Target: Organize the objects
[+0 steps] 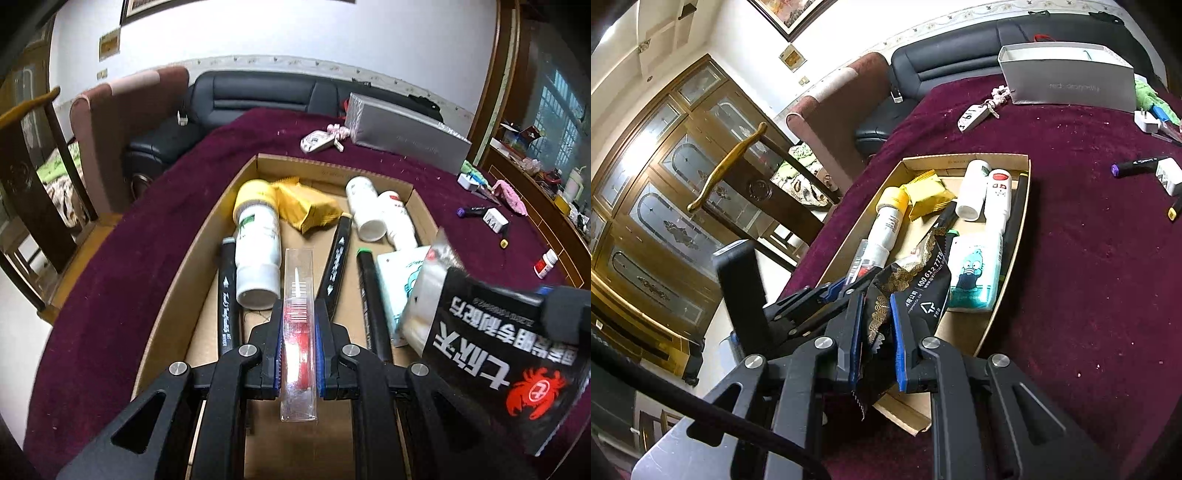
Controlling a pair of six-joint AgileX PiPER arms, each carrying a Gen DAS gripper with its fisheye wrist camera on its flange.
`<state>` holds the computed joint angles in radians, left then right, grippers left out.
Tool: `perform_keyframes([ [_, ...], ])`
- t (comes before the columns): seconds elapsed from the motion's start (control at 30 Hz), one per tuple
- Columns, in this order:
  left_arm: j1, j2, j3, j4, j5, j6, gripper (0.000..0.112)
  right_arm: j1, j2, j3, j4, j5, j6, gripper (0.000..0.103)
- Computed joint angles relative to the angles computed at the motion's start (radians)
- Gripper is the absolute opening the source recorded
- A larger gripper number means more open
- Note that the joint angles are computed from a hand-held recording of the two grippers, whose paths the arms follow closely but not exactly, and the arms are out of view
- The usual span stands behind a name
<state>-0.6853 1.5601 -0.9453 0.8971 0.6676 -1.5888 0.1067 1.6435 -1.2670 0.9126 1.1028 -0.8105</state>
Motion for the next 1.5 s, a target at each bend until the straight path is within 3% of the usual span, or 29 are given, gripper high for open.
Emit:
perform_keyframes([
  [0.1, 0.036, -0.002, 0.016, -0.037, -0.055, 0.022, 0.011, 0.012, 0.012, -0.003, -0.008, -0.006, 0.006, 0.013],
  [0.4, 0.1, 0.019, -0.002, -0.148, -0.1, 0.131, 0.011, 0.032, 0.071, -0.031, -0.025, -0.019, 0.025, 0.013],
  [1.07, 0.066, 0.006, -0.003, -0.113, -0.074, 0.069, 0.012, 0.084, 0.151, -0.071, -0.114, -0.064, 0.08, 0.016],
  [1.17, 0.021, -0.021, -0.011, -0.072, -0.02, 0.031, 0.016, 0.087, 0.158, -0.068, -0.13, -0.077, 0.106, 0.022],
  [1.23, -0.025, -0.035, -0.032, -0.037, 0.054, 0.008, 0.036, 0.079, 0.16, -0.068, -0.125, -0.07, 0.106, 0.022],
  [1.3, -0.062, -0.043, -0.049, -0.009, 0.109, -0.011, 0.046, 0.069, 0.154, -0.065, -0.122, -0.062, 0.112, 0.022],
  [1.4, -0.125, -0.045, -0.088, 0.027, 0.208, -0.024, 0.047, 0.053, 0.133, -0.056, -0.11, -0.056, 0.104, 0.023],
  [1.5, -0.188, -0.031, -0.137, 0.057, 0.306, -0.029, 0.052, 0.026, 0.09, -0.032, -0.088, -0.055, 0.079, 0.032],
])
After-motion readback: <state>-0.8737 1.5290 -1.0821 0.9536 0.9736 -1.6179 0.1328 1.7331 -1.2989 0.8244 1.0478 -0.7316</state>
